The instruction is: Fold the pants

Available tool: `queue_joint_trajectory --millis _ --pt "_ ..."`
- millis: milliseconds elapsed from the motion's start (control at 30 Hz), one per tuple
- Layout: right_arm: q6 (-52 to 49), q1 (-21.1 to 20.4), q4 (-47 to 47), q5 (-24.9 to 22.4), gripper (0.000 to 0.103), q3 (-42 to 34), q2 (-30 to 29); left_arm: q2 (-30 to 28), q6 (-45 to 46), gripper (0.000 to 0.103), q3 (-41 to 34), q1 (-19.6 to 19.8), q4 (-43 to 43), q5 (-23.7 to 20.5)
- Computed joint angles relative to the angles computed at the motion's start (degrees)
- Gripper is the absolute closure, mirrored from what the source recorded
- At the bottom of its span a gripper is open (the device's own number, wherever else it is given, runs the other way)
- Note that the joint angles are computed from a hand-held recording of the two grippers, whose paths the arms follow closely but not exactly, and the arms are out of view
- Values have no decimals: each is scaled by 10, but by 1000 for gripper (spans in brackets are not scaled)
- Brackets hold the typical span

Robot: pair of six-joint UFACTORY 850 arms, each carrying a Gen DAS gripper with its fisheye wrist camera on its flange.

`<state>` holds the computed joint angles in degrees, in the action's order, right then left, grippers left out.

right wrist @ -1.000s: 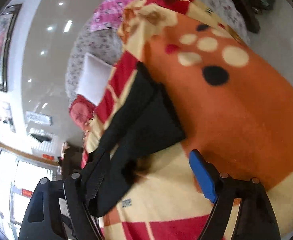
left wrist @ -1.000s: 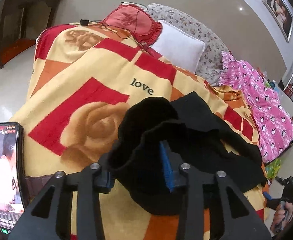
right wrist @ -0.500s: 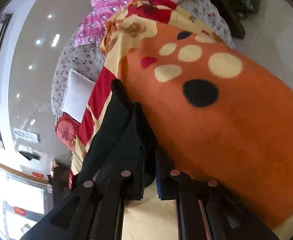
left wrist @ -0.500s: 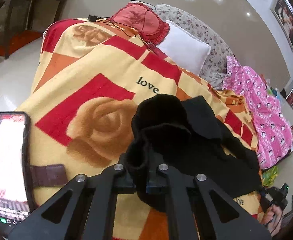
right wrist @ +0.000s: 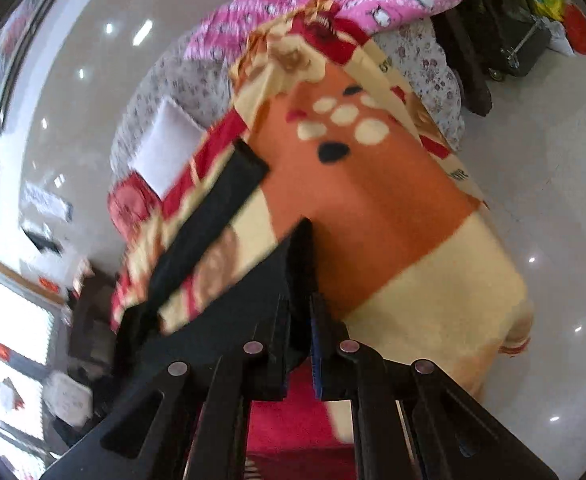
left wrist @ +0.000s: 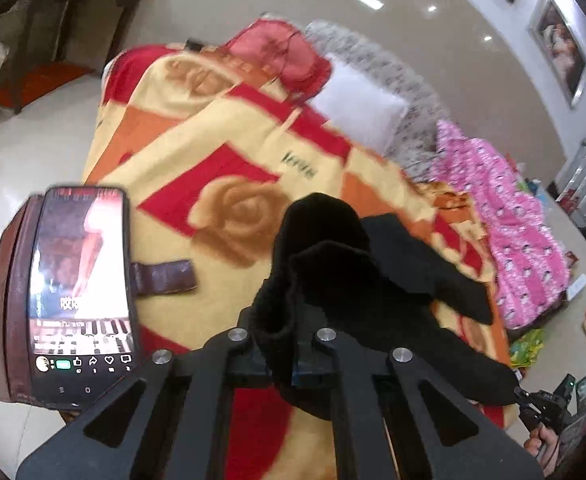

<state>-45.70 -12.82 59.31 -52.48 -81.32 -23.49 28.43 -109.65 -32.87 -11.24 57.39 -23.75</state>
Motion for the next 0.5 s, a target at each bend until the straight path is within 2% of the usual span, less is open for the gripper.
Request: queue_joint_trajectory --millis 33,67,100,167,233,267,300,333,367,433,500 --pt "4 4 -15 15 94 0 -2 -17 37 100 -6 12 -40 2" --pt "15 9 -26 38 90 1 1 -25 51 95 -8 17 -56 -3" --pt "22 12 -35 66 90 5 7 -29 46 92 -10 16 -54 -17" --pt "41 22 -57 132 86 7 20 -35 19 87 -20 6 -21 -65" --pt "42 31 -62 171 76 -1 25 -36 -18 84 -31 -10 25 -116" --pt "20 34 -40 166 66 -12 21 -33 -38 78 -37 -20 52 -138" --pt "0 37 -16 140 55 -35 9 -30 -58 74 -41 -30 79 -153" --pt "-9 39 -4 116 50 -53 -2 -29 -77 62 -45 -41 107 -164" --pt "-13 44 18 68 43 -93 -30 -29 -93 53 -49 -53 141 -163" --pt "19 56 22 12 41 -160 -79 -35 -104 50 -55 -66 184 -132" --pt "99 71 -1 -41 41 -252 -150 -51 -93 49 -63 -70 201 -81"
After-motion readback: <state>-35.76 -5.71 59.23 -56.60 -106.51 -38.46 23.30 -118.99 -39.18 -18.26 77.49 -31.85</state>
